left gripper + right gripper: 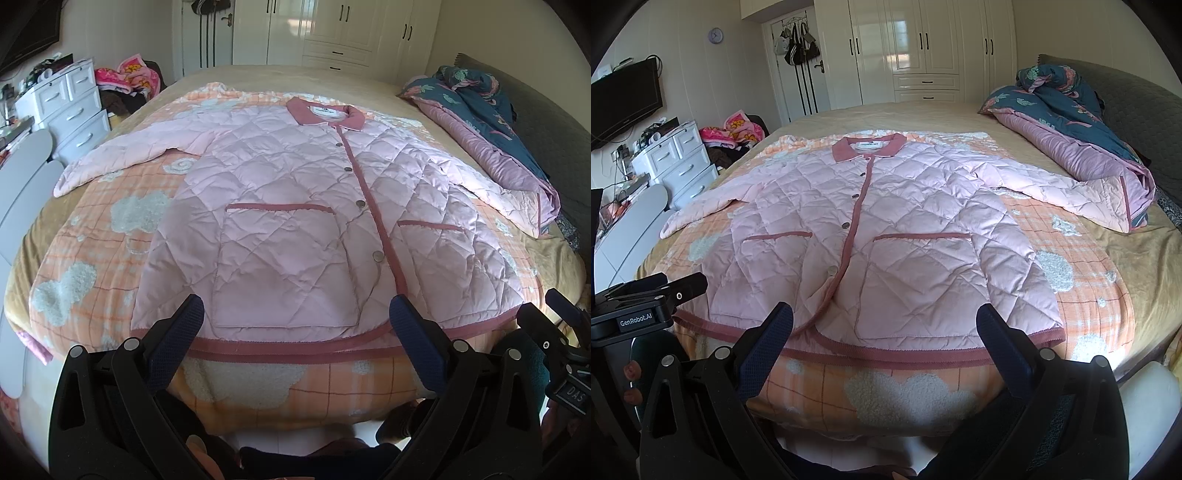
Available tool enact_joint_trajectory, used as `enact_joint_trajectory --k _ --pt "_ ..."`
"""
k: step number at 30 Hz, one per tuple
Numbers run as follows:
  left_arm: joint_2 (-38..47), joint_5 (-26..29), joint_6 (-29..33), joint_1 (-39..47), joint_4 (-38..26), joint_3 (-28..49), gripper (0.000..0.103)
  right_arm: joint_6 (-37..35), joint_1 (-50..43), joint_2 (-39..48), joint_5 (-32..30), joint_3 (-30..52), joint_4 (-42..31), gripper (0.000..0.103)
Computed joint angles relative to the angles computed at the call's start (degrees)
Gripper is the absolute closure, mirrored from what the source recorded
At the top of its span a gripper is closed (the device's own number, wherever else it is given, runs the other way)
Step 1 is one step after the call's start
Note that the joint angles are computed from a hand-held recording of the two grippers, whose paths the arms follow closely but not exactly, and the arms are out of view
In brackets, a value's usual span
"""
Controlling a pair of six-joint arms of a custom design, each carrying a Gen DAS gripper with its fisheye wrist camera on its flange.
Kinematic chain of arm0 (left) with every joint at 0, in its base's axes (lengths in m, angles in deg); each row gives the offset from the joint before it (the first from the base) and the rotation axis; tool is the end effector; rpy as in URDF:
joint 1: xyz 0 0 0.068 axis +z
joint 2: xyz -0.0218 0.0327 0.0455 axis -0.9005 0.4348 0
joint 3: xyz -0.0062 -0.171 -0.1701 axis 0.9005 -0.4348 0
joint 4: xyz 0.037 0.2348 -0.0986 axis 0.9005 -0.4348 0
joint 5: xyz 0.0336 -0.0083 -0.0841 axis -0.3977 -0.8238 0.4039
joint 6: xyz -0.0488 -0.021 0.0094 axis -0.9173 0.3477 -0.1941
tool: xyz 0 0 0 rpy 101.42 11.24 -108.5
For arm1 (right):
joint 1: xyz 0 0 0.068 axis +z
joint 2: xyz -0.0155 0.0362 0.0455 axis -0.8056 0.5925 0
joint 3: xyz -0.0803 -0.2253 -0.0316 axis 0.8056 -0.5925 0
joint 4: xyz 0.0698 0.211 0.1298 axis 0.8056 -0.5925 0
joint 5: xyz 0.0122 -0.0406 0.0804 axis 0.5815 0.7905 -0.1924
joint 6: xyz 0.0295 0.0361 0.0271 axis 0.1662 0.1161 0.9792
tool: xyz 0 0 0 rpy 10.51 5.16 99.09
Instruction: Fold large clothes
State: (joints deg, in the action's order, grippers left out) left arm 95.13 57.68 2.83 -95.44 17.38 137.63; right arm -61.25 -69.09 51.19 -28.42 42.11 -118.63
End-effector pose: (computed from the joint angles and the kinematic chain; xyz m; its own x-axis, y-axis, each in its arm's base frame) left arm 0.1450 -0.0737 0.2788 -0.7510 -0.1423 -0.6447 -0.1125 0.9898 -0.0874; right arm 0.1495 -0.0258 0.2870 -0.6911 -0.0682 -0.7196 -0.2219 0.9675 0.1214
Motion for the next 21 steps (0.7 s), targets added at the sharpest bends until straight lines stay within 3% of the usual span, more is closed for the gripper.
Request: enact_joint_trajectory --k 21 --pt "0.75 -0.87 -0.89 -1.28 -0.40 1.02 0.009 0.44 0.63 -0.87 0.89 -1.02 0.43 0.004"
